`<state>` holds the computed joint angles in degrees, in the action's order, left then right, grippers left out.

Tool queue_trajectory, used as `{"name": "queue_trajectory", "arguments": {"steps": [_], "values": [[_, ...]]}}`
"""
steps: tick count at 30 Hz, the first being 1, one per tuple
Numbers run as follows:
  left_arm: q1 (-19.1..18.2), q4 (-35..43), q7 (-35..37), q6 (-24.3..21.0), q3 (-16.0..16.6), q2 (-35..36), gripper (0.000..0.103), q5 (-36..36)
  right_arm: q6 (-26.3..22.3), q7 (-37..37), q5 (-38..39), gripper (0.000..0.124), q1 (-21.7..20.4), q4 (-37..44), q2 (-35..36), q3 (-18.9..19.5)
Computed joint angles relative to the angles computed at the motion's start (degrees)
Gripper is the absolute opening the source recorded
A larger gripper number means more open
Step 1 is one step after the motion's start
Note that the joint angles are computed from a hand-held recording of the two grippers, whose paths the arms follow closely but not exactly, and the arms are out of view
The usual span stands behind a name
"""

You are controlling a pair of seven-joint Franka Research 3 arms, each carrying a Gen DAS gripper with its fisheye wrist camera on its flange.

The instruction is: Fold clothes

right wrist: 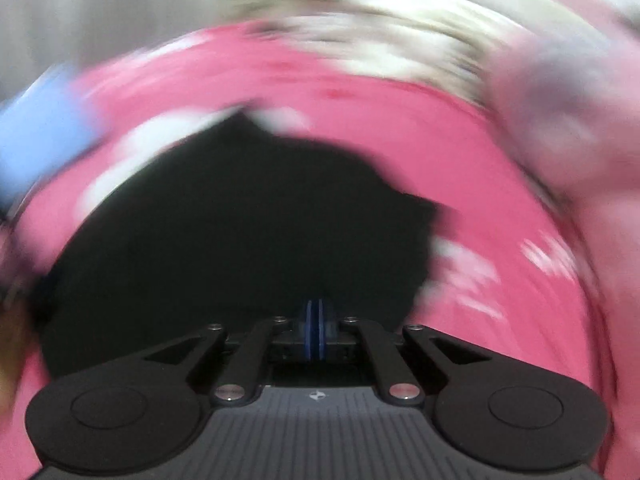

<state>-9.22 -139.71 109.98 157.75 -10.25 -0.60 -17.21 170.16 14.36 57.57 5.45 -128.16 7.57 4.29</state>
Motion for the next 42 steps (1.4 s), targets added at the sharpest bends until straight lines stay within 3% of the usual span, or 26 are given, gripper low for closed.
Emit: {"name": "queue_trajectory", "arguments": {"steps": [1, 3, 4, 6, 7, 10, 13, 15, 17, 18, 25, 29, 32, 35, 37, 40, 42], "values": [[0.0, 0.2, -0.7, -0.1, 0.0, 0.1, 0.025, 0.7, 2.8, 3.2, -0.8, 0.0, 0.4, 1.0, 1.1, -0.7], [0.1, 0.5, -1.9, -0.2, -0.1, 0.4, 0.025, 1.9, 9.2, 2.5, 0.2, 0.003, -0.2, 1.5, 2.6, 0.7], [0.1, 0.7, -2.4, -0.2, -0.2, 0.6, 0.025, 2.5, 9.3, 1.4, 2.2, 0.003, -1.7, 2.1, 2.7, 2.4], [0.1, 0.9, -3.5, -0.3, -0.3, 0.6, 0.025, 3.4, 4.2, -6.9, 12.6, 0.003, -5.2, 2.6, 0.7, 6.1], [0.0, 0.8, -4.0, -0.3, -0.4, 0.5, 0.025, 3.8, 0.3, -10.9, 16.0, 0.003, -5.6, 1.8, -1.0, 6.0], [-0.1, 0.7, -5.0, -0.2, -0.4, 0.5, 0.026, 4.6, -10.3, -11.1, 12.4, 0.002, -4.6, 0.4, -2.7, 3.5], [0.0, 0.8, -5.3, 0.2, -0.5, 0.7, 0.026, 4.8, -11.8, -1.4, 5.5, 0.0, -3.5, 6.5, 3.8, -0.7], [0.0, 0.5, -4.6, 0.9, -0.5, 0.8, 0.026, 4.2, -14.7, 6.9, 3.7, 0.0, -5.6, 11.3, 6.6, -1.9], [0.1, -0.1, -3.0, 1.9, -0.5, 0.8, 0.026, 2.7, -7.2, 5.2, 5.3, 0.005, -4.1, 12.5, 7.1, -2.6], [0.1, -0.3, -2.1, 2.2, -0.5, 0.7, 0.026, 1.8, -5.9, 4.7, 6.1, 0.005, -5.3, 13.2, 7.1, -1.3], [0.3, -2.2, 2.1, 1.9, -0.1, -1.4, 0.026, -2.7, -19.5, 0.7, 6.8, 0.003, -6.4, 12.3, 6.2, -0.7], [0.1, -2.5, 0.7, -1.6, 1.3, -4.0, 0.031, -1.9, -13.3, 12.7, 1.7, 0.004, -4.8, 15.3, 9.7, -2.4], [-0.1, -2.8, 0.5, -2.9, 2.8, -6.9, 0.034, -1.5, -10.6, 9.2, 1.3, 0.004, -5.8, 14.4, 7.1, -1.0], [-1.6, -1.6, 5.6, -1.4, 4.9, -6.8, 0.037, -7.0, -15.0, 4.4, -1.7, 0.004, -5.4, 13.6, 4.4, -0.2], [-1.7, 1.2, 7.3, -0.7, 4.9, -3.9, 0.037, -8.9, -20.6, -0.1, -3.6, 0.004, -4.5, 15.2, 4.1, 0.4], [-0.8, 4.4, 3.9, 0.9, 2.6, 0.5, 0.037, -4.7, -29.4, -4.2, -5.6, 0.004, -2.4, 20.2, 7.1, 1.5], [-0.2, 6.2, -1.2, 0.5, 1.2, 3.2, 0.037, 0.8, -32.9, -3.0, -8.6, 0.004, -0.5, 23.9, 10.8, 1.9]]}}
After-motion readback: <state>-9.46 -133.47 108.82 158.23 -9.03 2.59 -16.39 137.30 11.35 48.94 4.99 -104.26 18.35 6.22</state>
